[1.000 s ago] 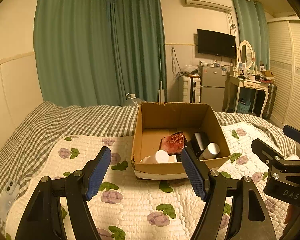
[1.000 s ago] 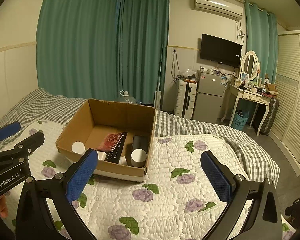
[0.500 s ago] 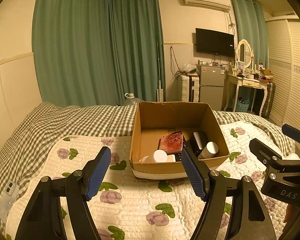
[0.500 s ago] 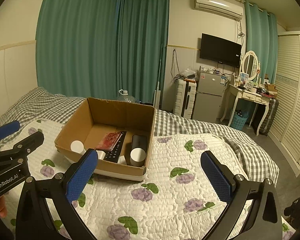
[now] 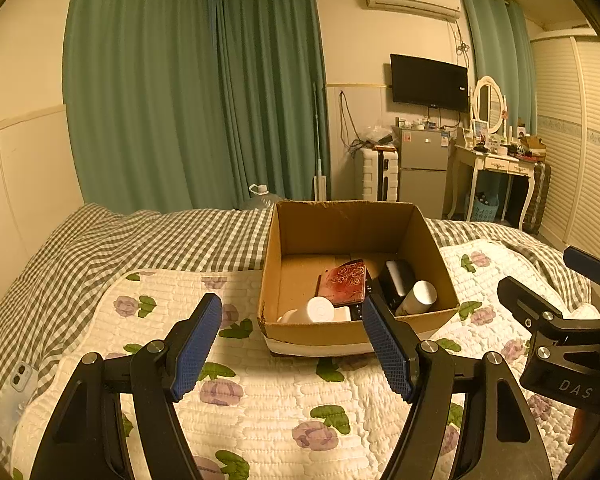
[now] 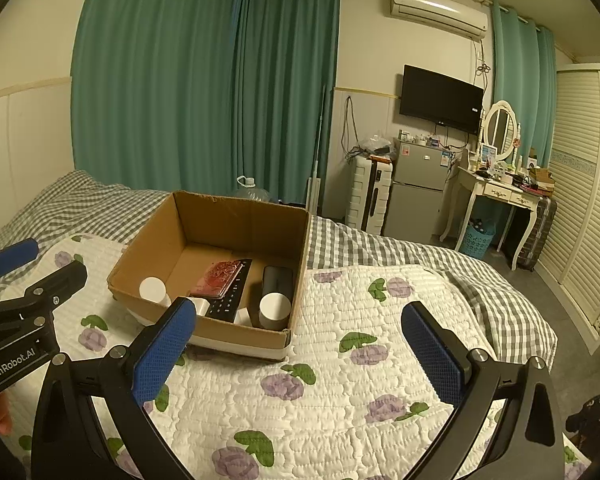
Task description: Organize rigid objects
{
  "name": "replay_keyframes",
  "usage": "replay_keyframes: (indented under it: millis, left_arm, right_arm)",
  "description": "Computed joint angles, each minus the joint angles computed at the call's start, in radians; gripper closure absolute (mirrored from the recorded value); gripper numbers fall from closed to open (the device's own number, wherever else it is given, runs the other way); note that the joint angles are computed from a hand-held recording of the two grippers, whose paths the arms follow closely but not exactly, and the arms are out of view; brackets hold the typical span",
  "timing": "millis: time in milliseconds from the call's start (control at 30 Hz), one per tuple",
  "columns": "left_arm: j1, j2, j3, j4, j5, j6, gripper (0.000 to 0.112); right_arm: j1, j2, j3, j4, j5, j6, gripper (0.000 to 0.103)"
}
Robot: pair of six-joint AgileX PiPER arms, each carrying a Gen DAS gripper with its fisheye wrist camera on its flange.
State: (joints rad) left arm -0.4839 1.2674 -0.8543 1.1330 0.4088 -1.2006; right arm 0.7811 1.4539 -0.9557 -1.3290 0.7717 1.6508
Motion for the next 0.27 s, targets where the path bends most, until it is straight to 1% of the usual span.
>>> replay_keyframes:
  millis: [267]
  left_arm:
    - [0.005, -0.002, 0.022, 0.027, -0.016, -0.023, 0.037]
  right_arm:
    - [0.000, 0.000, -0.002, 0.002, 0.000, -0.003, 0.000]
